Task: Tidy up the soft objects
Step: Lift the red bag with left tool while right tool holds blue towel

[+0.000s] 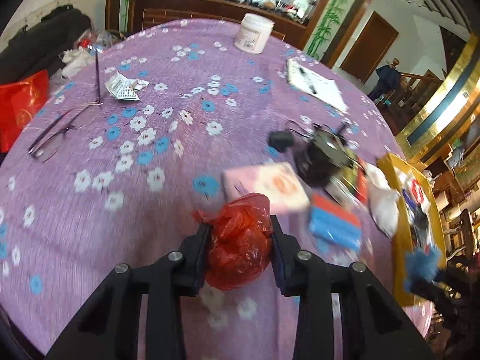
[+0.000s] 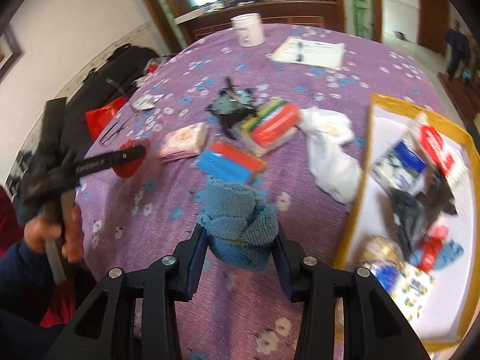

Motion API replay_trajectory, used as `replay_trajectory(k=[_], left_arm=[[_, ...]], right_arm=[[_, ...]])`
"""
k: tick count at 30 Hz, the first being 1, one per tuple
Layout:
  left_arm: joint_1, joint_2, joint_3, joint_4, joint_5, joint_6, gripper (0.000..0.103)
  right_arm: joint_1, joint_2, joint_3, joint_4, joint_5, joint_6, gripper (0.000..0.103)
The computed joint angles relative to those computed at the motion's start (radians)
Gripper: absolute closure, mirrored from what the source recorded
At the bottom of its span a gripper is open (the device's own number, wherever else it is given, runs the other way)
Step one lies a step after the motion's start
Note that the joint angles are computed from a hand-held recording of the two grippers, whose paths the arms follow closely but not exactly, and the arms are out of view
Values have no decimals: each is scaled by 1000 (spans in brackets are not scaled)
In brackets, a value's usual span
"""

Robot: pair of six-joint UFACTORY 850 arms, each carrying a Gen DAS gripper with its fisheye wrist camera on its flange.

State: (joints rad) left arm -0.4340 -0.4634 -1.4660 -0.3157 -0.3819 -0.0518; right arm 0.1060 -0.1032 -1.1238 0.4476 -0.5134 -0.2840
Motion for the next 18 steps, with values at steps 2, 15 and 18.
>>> replay_trajectory(k=[2,15,18], left_arm=[[-12,37,43,-8,15,-3,69],[-62,191,209,326,63,-388,69],[-59,212,231,390,69,-470,68]], right_arm=[[14,-22,-21,35,-15,-60,58],[89,-144,-144,166,-106,-308,58],[104,-167,-170,176,-123,-335,58]])
